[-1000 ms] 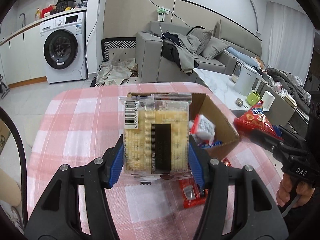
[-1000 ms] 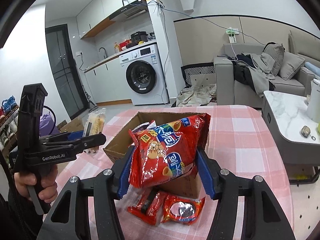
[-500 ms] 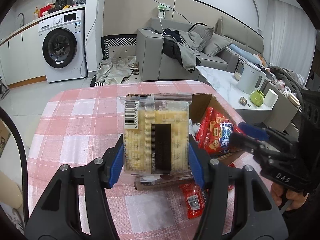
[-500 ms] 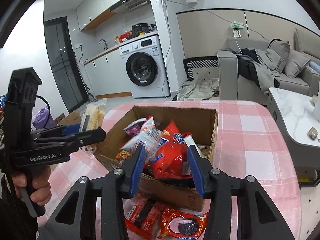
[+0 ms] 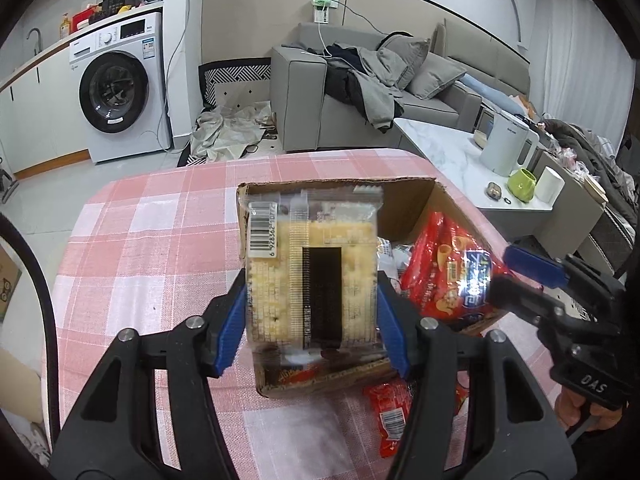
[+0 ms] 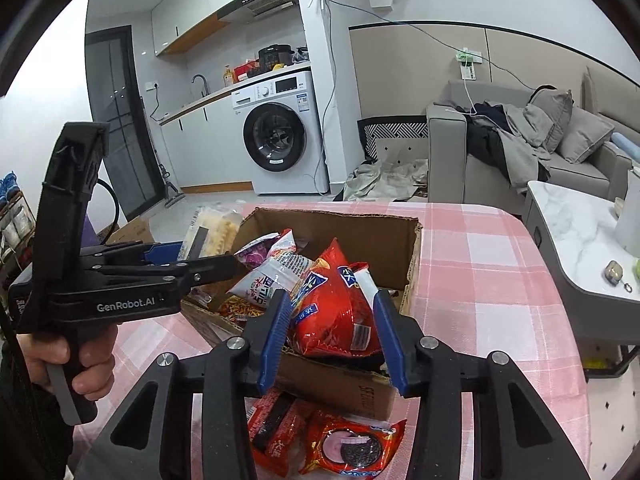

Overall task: Organize snacks
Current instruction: 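Carry both packs over the box and open both grippers inside, then withdraw both grippers from the box toward the last two packs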

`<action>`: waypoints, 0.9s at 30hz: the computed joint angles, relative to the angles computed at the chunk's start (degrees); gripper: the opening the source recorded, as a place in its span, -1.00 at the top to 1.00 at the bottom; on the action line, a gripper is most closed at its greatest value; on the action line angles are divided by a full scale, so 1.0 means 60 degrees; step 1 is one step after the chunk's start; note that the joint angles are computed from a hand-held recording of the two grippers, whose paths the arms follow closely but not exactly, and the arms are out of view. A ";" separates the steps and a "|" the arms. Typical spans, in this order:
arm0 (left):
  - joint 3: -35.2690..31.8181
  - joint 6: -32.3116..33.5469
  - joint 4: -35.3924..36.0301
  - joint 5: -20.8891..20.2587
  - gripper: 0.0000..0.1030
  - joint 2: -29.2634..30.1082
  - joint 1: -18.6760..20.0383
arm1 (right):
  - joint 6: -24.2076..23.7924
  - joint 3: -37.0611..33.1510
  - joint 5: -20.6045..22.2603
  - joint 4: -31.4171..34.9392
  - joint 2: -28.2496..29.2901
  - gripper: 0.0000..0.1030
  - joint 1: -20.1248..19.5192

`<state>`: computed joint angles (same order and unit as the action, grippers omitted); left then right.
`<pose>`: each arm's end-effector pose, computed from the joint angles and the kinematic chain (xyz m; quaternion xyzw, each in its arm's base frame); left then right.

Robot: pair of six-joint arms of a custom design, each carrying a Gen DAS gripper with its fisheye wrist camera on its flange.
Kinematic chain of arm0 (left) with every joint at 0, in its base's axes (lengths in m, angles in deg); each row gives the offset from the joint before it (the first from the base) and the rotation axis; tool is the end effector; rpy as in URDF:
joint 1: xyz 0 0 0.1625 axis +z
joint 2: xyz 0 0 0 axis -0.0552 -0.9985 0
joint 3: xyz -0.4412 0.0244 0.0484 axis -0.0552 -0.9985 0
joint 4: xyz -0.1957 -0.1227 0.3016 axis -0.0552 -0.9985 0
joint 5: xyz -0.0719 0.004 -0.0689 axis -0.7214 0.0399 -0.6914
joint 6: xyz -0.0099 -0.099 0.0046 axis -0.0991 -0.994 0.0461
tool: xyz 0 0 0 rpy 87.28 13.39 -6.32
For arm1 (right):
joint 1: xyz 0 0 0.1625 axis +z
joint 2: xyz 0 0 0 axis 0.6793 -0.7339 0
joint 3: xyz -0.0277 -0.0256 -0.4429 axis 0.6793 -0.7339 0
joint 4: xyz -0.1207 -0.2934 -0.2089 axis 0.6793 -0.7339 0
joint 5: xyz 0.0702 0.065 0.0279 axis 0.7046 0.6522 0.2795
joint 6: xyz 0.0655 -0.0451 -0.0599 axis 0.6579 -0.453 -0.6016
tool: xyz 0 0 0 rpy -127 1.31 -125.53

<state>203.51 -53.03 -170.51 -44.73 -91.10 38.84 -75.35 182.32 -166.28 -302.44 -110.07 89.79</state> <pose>-0.0920 -0.3226 0.2754 0.2152 0.8786 -0.3393 0.2580 0.3368 -0.2591 0.0021 0.2734 -0.8686 0.3621 0.1993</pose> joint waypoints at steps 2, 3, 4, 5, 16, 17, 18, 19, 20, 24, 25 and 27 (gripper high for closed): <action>0.0028 0.0076 -0.0141 -0.0028 -0.11 0.0004 0.0004 | -0.0006 0.0064 0.0012 -0.0092 -0.0045 -0.01 0.0000; 0.0010 0.0096 -0.0146 -0.0023 -0.20 -0.0017 0.0010 | 0.0014 0.0083 -0.0027 -0.0124 -0.0050 -0.01 0.0039; 0.0013 0.0096 -0.0121 -0.0041 -0.30 -0.0086 -0.0002 | 0.0037 0.0117 -0.0072 -0.0113 -0.0067 -0.02 0.0065; 0.0042 0.0103 -0.0158 -0.0074 -0.36 -0.0175 -0.0034 | 0.0044 0.0162 -0.0106 -0.0117 -0.0087 -0.10 0.0070; 0.0402 -0.2059 0.3262 0.0693 -0.98 -0.2810 -0.1656 | 0.0695 0.0617 -0.0787 -0.0657 0.0003 -0.99 0.0410; 0.0376 -0.2438 0.3887 0.0780 -0.98 -0.3130 -0.1846 | 0.0811 0.0662 -0.0830 -0.0601 -0.0027 -0.99 0.0435; 0.0365 -0.2888 0.4640 0.0894 -0.98 -0.3527 -0.2098 | 0.0899 0.0727 -0.0847 -0.0601 -0.0034 -0.99 0.0448; 0.0341 -0.3335 0.5423 0.0992 -0.98 -0.3925 -0.2352 | 0.0975 0.0803 -0.0884 -0.0628 -0.0031 -0.99 0.0483; 0.0276 -0.3760 0.6184 0.1056 -0.98 -0.4272 -0.2572 | 0.1002 0.0863 -0.0912 -0.0694 -0.0018 -0.99 0.0495; -0.0017 -0.5889 0.9624 0.1123 -0.98 -0.5838 -0.3651 | 0.1239 0.1152 -0.1072 -0.0970 0.0079 -0.99 0.0655; -0.0103 -0.6376 1.0339 0.1078 -0.98 -0.6085 -0.3861 | 0.1350 0.1232 -0.1109 -0.1008 0.0096 -0.99 0.0693; -0.0263 -0.7303 1.1713 0.0918 -0.98 -0.6537 -0.4305 | 0.1590 0.1418 -0.1162 -0.1164 0.0174 -0.99 0.0757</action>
